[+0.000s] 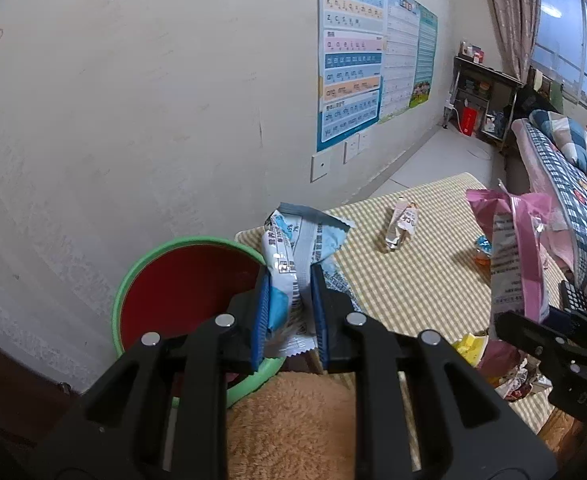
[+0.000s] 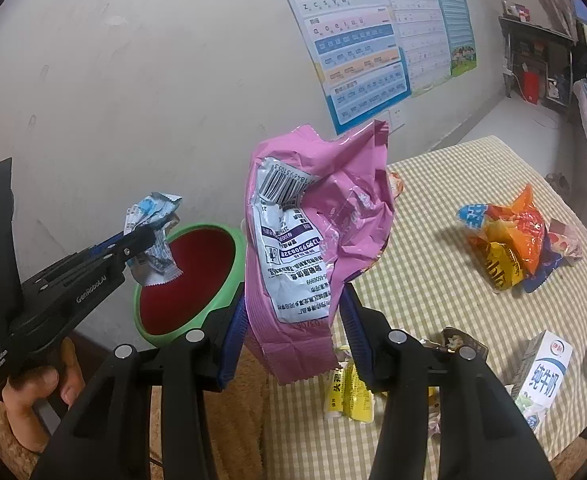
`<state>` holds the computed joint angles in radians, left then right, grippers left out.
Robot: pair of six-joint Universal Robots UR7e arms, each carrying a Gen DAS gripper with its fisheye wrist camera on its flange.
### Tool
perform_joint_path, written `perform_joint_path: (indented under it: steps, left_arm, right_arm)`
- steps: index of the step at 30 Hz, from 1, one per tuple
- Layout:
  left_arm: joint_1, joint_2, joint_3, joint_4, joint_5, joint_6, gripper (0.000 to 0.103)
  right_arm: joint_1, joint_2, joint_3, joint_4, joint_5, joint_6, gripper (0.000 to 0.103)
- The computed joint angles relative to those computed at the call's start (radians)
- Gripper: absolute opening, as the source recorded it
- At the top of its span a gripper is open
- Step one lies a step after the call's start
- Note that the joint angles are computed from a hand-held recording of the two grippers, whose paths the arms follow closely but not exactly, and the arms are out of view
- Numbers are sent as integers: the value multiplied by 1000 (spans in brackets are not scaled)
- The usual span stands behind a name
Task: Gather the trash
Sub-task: 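Carry the blue-white wrapper with the left gripper while the right carries the pink bag to the bin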
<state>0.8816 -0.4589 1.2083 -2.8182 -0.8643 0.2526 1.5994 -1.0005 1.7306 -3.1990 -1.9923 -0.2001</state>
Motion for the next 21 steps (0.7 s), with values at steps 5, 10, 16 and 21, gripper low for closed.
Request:
perform_joint_path:
  steps: [5,10,16,21]
  left_arm:
    - [6,2,-12,8,5,-6,20]
    - [14,10,-23,-5,31,4,20]
    - [33,6,-35,1,50,-15,20]
    - [50,3,-45,11,54,-31,20]
  right_arm:
    - [4,9,-10,12,-4,-1,46]
    - [5,21,-22,37,-1,5,46]
    - [13,43,-41,67,-9,-4,46]
    - [16,61,-61,103,-10,0,46]
